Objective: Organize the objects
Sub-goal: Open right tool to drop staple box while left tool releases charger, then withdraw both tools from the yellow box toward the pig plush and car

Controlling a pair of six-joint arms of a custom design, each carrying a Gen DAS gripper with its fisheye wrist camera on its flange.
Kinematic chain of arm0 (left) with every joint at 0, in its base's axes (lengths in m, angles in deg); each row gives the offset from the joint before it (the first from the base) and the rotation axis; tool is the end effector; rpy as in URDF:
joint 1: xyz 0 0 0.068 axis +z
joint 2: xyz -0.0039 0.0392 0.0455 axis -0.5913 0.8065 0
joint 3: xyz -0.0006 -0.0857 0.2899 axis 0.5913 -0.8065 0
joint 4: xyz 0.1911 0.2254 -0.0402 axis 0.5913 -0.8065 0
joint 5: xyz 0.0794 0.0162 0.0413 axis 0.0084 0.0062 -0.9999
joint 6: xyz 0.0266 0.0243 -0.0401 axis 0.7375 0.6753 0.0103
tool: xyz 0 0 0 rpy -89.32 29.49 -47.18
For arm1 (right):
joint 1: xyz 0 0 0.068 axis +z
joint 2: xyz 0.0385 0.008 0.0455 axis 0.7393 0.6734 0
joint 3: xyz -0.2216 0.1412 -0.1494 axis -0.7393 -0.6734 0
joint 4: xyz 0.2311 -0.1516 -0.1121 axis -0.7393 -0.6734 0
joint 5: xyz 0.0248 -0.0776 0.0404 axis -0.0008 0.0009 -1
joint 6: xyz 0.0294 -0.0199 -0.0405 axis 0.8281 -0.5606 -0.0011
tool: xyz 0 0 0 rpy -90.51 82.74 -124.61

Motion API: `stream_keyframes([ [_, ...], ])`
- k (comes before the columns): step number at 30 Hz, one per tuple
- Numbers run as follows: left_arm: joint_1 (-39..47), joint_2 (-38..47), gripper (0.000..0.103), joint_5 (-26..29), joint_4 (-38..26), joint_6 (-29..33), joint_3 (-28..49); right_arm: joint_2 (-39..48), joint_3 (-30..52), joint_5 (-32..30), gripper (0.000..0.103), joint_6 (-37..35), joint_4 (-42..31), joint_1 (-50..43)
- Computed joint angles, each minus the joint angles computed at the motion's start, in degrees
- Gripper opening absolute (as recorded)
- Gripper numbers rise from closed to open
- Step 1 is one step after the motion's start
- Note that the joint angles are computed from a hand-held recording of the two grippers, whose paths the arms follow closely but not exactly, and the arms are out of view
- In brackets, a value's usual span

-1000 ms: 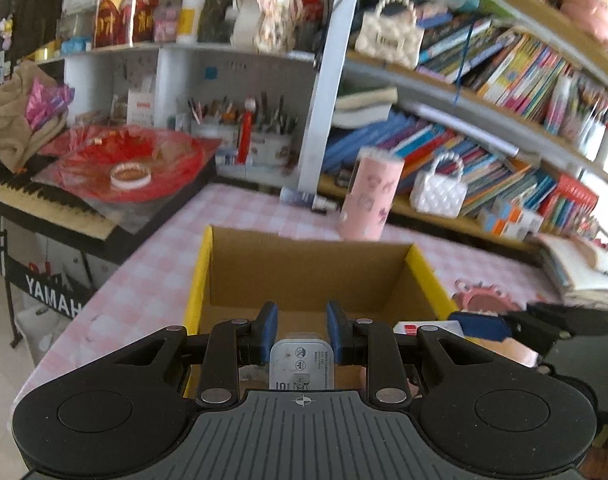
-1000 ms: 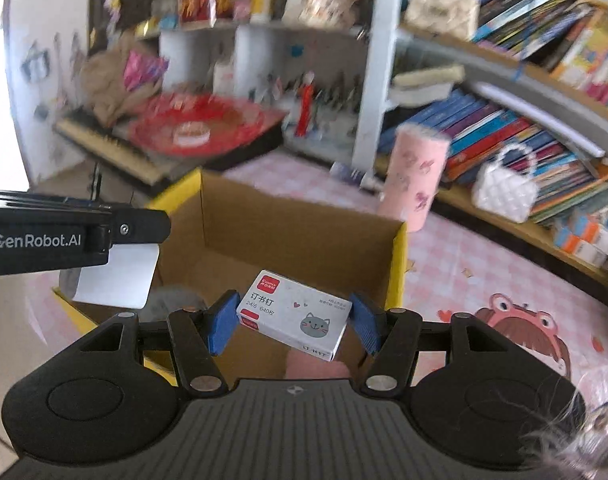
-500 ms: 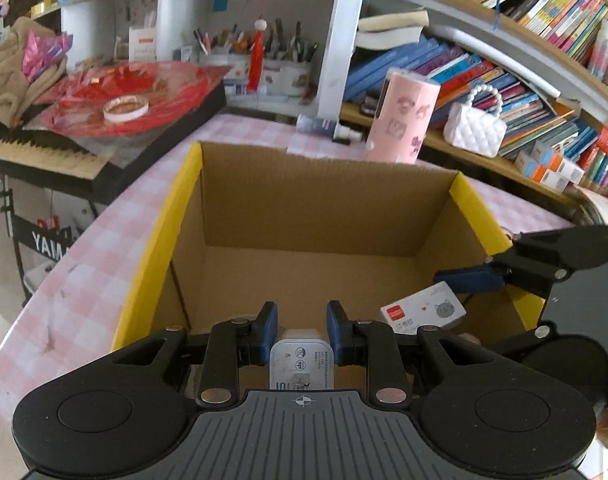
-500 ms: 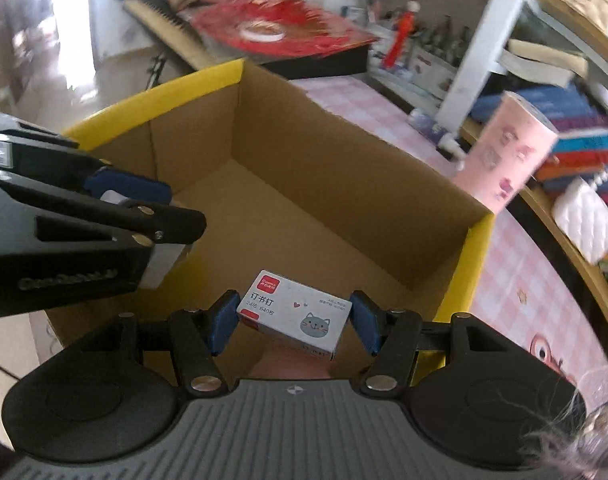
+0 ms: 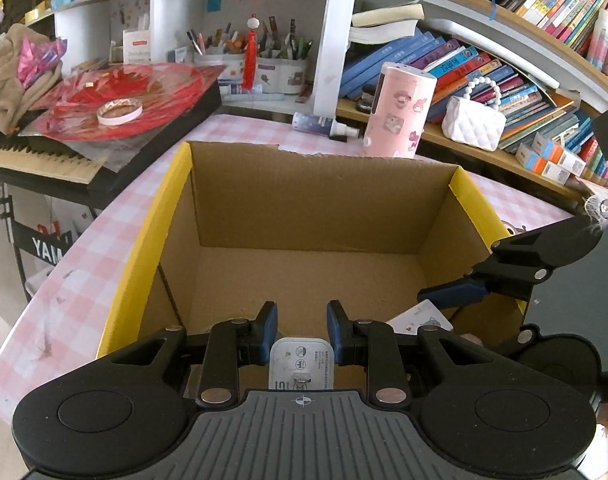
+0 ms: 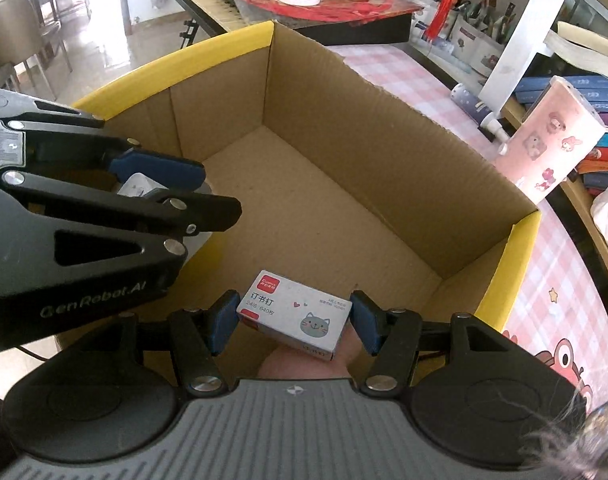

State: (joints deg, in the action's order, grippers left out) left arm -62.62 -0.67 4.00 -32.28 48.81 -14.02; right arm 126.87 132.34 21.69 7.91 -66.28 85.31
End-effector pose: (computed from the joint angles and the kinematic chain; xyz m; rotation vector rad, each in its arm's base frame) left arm 0.2814 -0.1379 0.2198 0.2854 2.3560 -0.2761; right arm 0.3064 0.2299 0.2246 -0.7844 2.4960 0.0473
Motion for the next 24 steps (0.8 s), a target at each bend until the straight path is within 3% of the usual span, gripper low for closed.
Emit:
stream_keyframes([
  [5,-0.5,-1.8,0.028,-0.9,0.6,-0.3,-1.1,-1.3,-1.3,0.7,0.060,0.5,1.7,0.3],
  [7,-0.9,-3.1,0.031,-1.3,0.5,0.1,-1.5,-2.8,-3.2,2.1,0.066,0.6,4.2,0.8],
  [9,-1.2,-4.9,0.044,-1.5,1.0,0.6,-2.3,-4.3,-4.6,5.0,0.072,2.4,5.7,1.7],
  [13,-2.2,-10.6,0.060,-3.9,2.5,1.8,-4.6,-8.8,-7.7,7.5,0.072,6.5,8.2,3.3],
  [15,-2.5,-13.9,0.072,-5.2,3.1,2.1,-5.8,-11.7,-9.4,10.6,0.074,8.9,9.2,4.9],
  [18,-2.7,-18.9,0.081,-6.8,3.9,2.6,-7.5,-15.7,-11.6,16.3,0.077,13.3,10.5,7.4],
  [24,-2.3,-28.0,0.087,-8.4,2.0,1.9,-10.6,-22.4,-15.9,29.3,0.077,24.6,11.7,15.0],
])
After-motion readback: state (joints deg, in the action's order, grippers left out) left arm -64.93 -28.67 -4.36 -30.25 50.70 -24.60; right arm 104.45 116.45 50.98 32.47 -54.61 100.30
